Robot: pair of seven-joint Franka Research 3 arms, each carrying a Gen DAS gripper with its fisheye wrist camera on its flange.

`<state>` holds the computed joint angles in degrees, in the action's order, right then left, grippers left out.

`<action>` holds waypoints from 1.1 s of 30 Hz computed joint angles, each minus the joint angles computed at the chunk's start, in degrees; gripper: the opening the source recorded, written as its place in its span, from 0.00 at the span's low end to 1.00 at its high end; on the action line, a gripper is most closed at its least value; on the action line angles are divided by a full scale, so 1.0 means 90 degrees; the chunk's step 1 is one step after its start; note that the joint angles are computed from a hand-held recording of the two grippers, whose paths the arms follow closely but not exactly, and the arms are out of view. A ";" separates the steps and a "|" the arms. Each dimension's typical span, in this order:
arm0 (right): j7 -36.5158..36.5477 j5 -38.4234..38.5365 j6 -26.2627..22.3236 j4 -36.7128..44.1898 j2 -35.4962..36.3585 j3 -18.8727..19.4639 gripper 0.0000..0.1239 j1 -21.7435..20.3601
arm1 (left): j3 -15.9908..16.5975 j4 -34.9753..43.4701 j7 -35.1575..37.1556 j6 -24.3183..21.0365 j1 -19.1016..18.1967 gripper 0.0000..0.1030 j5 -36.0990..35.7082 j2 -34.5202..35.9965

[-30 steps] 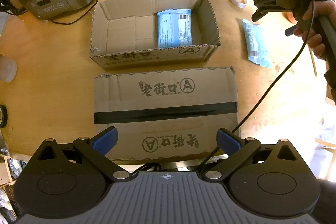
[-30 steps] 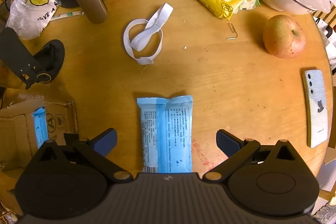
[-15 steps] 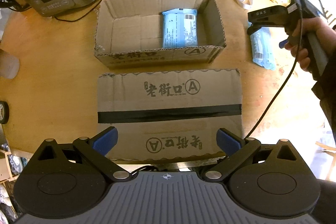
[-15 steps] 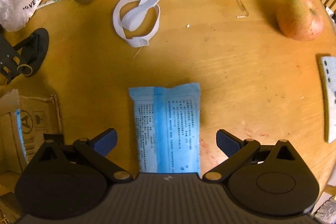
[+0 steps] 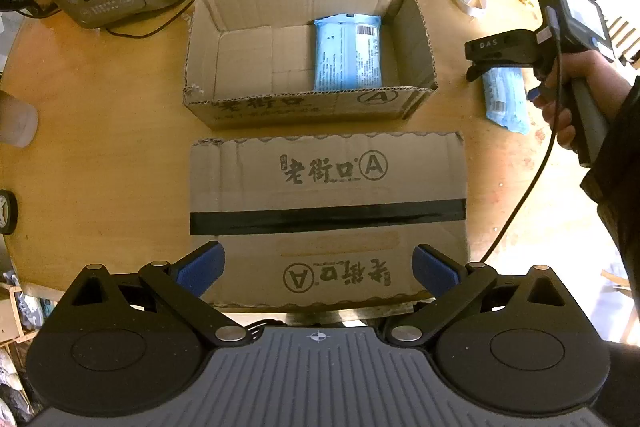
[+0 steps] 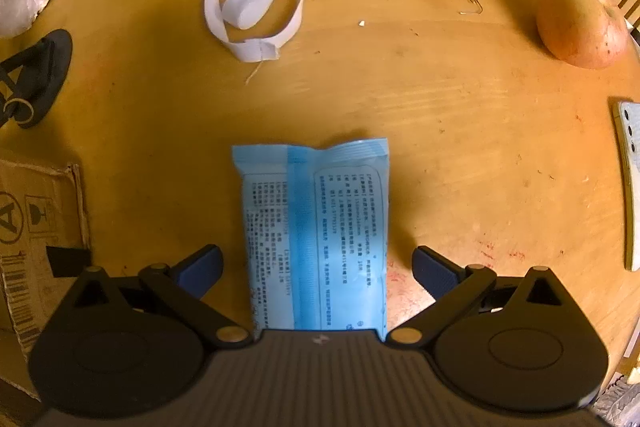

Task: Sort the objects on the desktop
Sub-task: 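Close the right gripper on the smaller blue packet and lift it, then carry the smaller blue packet in the right gripper over the open box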

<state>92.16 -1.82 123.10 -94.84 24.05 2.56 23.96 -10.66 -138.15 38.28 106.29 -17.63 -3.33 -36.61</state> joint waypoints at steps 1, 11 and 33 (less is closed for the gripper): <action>0.0004 -0.0002 0.0010 -0.0011 -0.0006 0.0000 0.83 0.0003 | 0.0005 -0.0005 0.0008 0.0005 -0.0004 1.00 -0.0004 -0.0002; 0.0091 0.0084 -0.0029 -0.0088 -0.0133 0.0015 0.68 -0.0020 | 0.0018 -0.0056 0.0012 0.0016 -0.0004 1.00 -0.0017 -0.0061; -0.0006 0.0306 -0.0351 0.0032 -0.0492 0.0098 0.45 -0.0091 | -0.0009 -0.0047 -0.0041 -0.0062 -0.0040 1.00 -0.0039 -0.0120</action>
<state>92.11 0.93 119.95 -94.55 19.62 3.44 23.14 -10.75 -138.58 37.92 105.73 -17.99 -3.68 -37.69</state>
